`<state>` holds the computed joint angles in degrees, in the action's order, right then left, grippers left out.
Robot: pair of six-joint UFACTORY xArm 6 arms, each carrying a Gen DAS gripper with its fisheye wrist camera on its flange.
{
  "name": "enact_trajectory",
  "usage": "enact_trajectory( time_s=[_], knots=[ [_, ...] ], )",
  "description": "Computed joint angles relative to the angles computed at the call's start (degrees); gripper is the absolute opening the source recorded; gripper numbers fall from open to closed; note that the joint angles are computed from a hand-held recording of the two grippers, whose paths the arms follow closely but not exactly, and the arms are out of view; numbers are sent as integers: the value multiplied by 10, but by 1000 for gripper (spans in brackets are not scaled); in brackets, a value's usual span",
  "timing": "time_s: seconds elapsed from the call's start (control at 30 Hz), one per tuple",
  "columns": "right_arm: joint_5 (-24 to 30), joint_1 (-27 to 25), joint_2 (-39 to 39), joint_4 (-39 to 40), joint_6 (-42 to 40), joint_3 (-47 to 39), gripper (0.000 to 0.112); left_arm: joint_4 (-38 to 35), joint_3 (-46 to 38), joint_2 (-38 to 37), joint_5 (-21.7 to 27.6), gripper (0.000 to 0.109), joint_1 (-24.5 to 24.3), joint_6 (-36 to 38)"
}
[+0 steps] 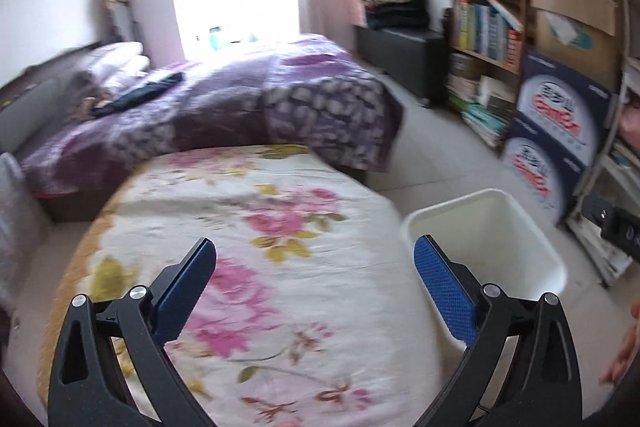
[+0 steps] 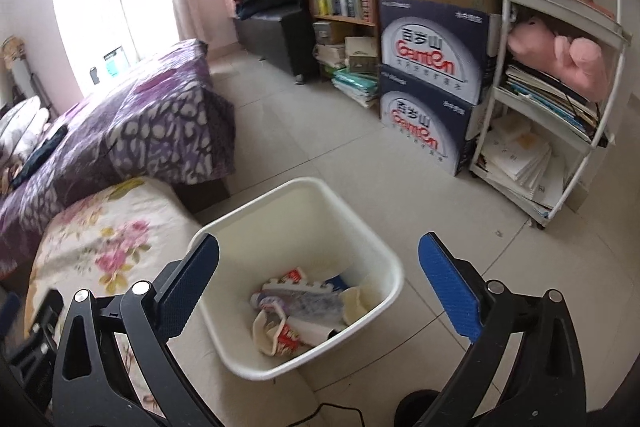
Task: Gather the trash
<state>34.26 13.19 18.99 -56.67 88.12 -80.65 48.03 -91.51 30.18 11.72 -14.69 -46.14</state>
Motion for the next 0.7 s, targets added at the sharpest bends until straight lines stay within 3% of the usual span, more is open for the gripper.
enact_trajectory(
  time_s=[0.1, 0.4, 0.7],
  knots=[
    [-14, 13, 11, 1, -12, -3, 96, 82, 25, -20, 17, 96, 10, -80],
    [-5, 57, 64, -70, -11, -52, 96, 119, 65, -50, 41, 96, 37, -139],
    [-17, 68, 86, -63, -41, -78, 96, 86, 66, -44, 56, 96, 41, -112]
  ],
)
